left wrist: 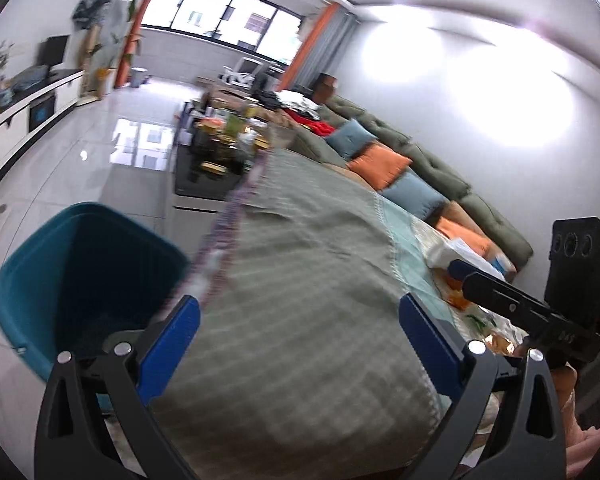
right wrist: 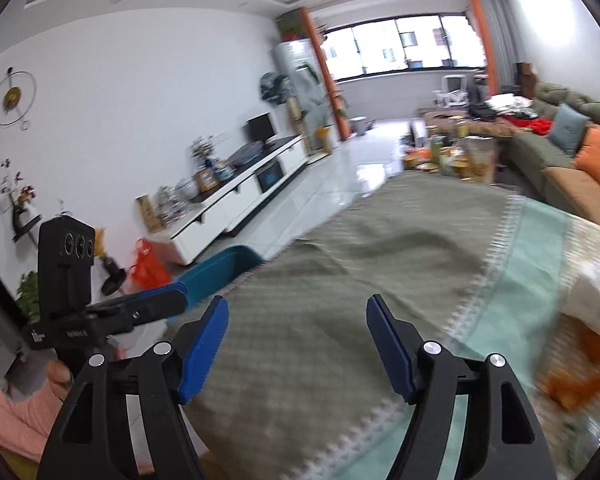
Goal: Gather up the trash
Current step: 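Move both grippers back over the table trash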
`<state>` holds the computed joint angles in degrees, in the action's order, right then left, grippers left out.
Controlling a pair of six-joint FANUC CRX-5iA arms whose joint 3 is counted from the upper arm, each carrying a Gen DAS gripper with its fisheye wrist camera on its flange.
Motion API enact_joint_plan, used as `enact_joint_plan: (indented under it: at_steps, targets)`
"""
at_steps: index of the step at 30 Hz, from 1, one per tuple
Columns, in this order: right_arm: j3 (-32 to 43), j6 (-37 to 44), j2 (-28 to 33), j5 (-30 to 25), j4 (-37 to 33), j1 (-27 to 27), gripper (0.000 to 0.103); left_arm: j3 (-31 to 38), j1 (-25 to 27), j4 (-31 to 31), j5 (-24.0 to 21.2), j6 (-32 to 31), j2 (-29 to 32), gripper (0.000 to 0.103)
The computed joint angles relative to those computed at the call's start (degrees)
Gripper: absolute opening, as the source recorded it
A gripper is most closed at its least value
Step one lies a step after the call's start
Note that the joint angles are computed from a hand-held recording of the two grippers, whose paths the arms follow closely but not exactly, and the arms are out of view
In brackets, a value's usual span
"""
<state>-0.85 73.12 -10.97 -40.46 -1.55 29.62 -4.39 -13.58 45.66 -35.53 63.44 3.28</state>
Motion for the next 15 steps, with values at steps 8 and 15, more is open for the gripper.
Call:
enact_joint_plan:
  at_steps: [8, 15]
  targets:
    - [-13.22, -16.23, -10.68, 1.95, 15.27, -0.48, 0.076, 7.51, -7.12, -3.97, -1.99, -1.99, 5.29, 0.100]
    - [-19.92, -25.19, -16.73, 1.67, 21.68, -4.62, 0.076, 13.31, -13.46, -2.95, -4.96, -7.56, 10.57, 0.100]
